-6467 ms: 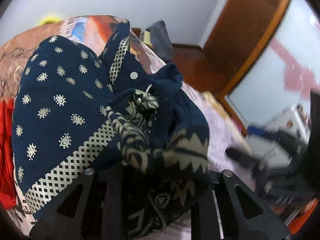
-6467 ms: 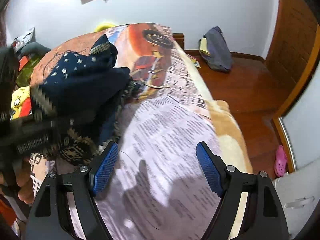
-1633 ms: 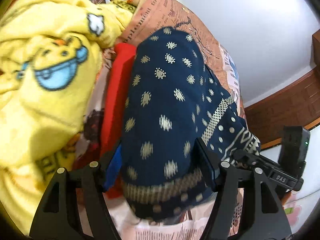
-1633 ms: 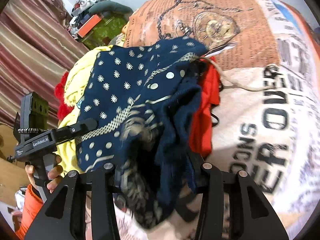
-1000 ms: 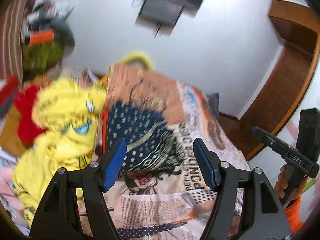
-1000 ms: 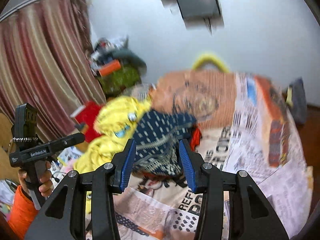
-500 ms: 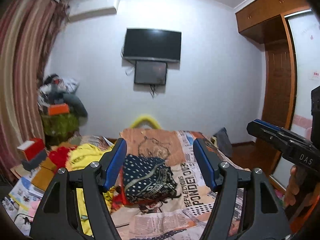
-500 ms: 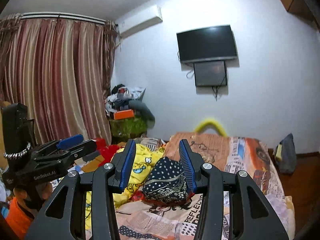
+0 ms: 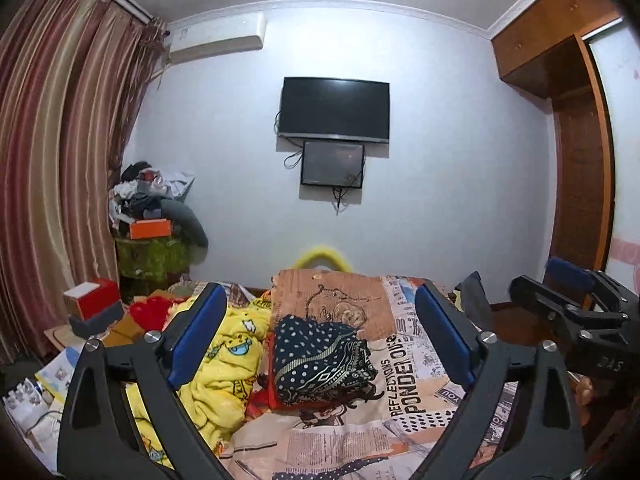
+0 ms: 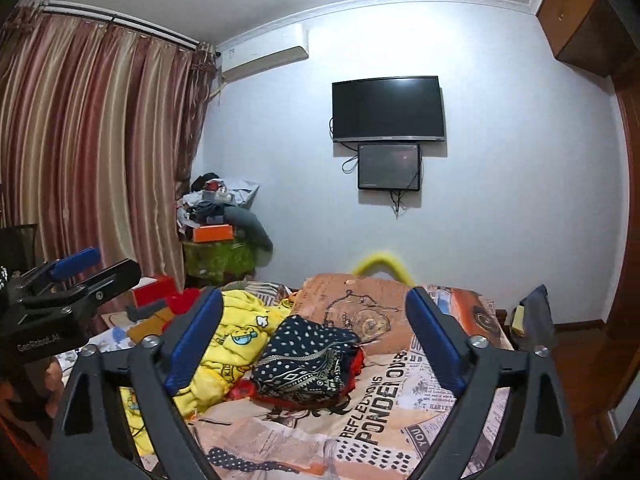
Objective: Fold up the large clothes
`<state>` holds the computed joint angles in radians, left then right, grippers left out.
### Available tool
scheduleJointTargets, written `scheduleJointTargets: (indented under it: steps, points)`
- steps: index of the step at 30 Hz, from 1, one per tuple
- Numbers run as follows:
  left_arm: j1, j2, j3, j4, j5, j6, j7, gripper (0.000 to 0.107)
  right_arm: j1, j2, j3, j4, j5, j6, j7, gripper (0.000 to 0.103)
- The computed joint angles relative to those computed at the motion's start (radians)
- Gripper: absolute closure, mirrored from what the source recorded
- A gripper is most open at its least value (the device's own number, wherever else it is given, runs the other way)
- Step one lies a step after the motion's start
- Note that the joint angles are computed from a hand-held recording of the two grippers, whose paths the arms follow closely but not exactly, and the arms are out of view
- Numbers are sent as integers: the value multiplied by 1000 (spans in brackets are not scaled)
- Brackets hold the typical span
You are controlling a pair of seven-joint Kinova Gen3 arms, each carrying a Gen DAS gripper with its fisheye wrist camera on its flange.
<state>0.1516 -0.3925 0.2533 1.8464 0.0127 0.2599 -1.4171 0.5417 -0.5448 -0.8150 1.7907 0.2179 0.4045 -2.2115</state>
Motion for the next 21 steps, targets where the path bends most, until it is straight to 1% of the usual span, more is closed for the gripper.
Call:
scheduleJointTargets:
  steps: [1, 4, 8, 10, 15, 21]
  points:
    - [-6, -1, 2, 4, -1, -1, 3, 9, 13, -1, -6, -5, 2, 3, -2, 0]
    - [-11, 4, 5, 9, -5, -3, 6, 8, 28, -4, -16, -10, -2, 14, -5, 0]
    - [6, 4, -9, 20, 2, -1, 7, 7, 11, 11, -14, -20, -4, 38, 2, 0]
    - [-5, 6, 1, 21, -4, 1, 9, 7, 0, 5, -12, -4, -6, 35, -6, 0]
    - [-32, 3, 29, 34, -24, -8, 12, 6, -22, 16, -1, -8, 0, 55, -12, 0]
    - [-17, 18, 22, 31, -22, -4, 11, 5, -34, 19, 4, -12, 17, 78, -31, 0]
